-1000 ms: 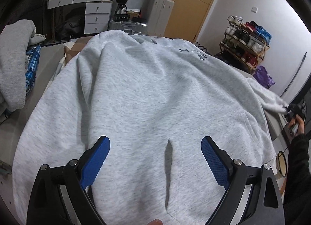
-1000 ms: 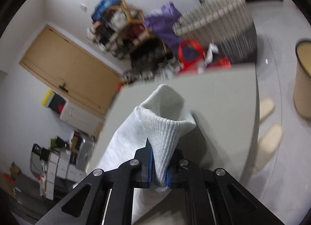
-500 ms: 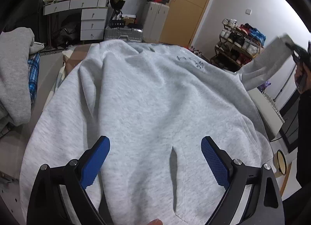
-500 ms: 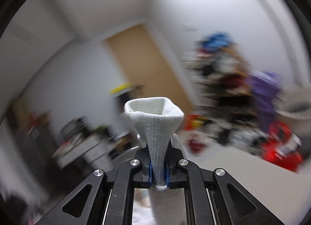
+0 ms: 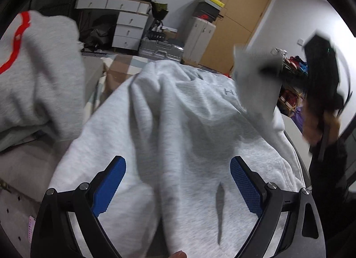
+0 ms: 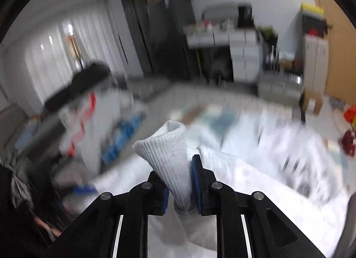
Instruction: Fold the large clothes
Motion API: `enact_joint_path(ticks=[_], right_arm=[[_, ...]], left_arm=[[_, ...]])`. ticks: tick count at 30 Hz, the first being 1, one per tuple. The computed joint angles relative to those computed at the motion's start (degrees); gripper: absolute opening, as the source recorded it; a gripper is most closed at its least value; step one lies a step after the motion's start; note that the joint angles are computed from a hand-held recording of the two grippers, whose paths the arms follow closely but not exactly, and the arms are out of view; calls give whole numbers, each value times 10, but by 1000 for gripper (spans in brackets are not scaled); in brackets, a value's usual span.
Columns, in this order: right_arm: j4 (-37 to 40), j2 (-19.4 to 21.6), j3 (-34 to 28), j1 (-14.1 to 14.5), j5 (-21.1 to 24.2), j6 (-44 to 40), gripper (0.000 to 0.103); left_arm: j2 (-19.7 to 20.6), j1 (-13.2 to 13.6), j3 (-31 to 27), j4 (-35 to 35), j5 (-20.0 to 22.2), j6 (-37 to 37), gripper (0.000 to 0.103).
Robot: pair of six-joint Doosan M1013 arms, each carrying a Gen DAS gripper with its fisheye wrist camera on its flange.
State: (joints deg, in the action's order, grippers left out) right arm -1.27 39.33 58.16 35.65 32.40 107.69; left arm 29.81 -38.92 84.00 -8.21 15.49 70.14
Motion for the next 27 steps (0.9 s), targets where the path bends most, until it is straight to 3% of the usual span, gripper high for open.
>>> enact_joint_path(ticks=[2, 4, 6, 9, 13, 17, 21, 24, 26, 27], right_arm=[[1, -20, 51, -8, -20, 42, 37], [-24, -44, 104, -14, -45, 118, 64], [-16, -54, 124, -22, -55, 127, 66], [-89, -73, 152, -20, -64, 203, 66], [-159, -100, 197, -22, -86, 306, 66], [-219, -116, 227, -20, -85, 407, 66], [-288, -142, 281, -18, -111, 519, 67], [-341, -158, 315, -16, -126, 610, 67], [-401, -168, 336, -15, -135, 693, 68], [-415, -171, 341, -15, -138, 712, 68]], left_arm=[[3, 4, -2, -35, -2, 27, 92], [11, 8, -13, -106, 2, 88, 92], [27, 12, -35, -215, 13, 188, 92], [52, 15, -74, -310, 43, 275, 92], [72, 11, -110, -315, 78, 281, 92], [90, 4, -137, -275, 115, 244, 92], [105, 10, -154, -294, 153, 242, 91], [113, 12, -167, -277, 164, 211, 81], [121, 15, -180, -263, 182, 186, 70], [129, 16, -193, -242, 201, 158, 58]])
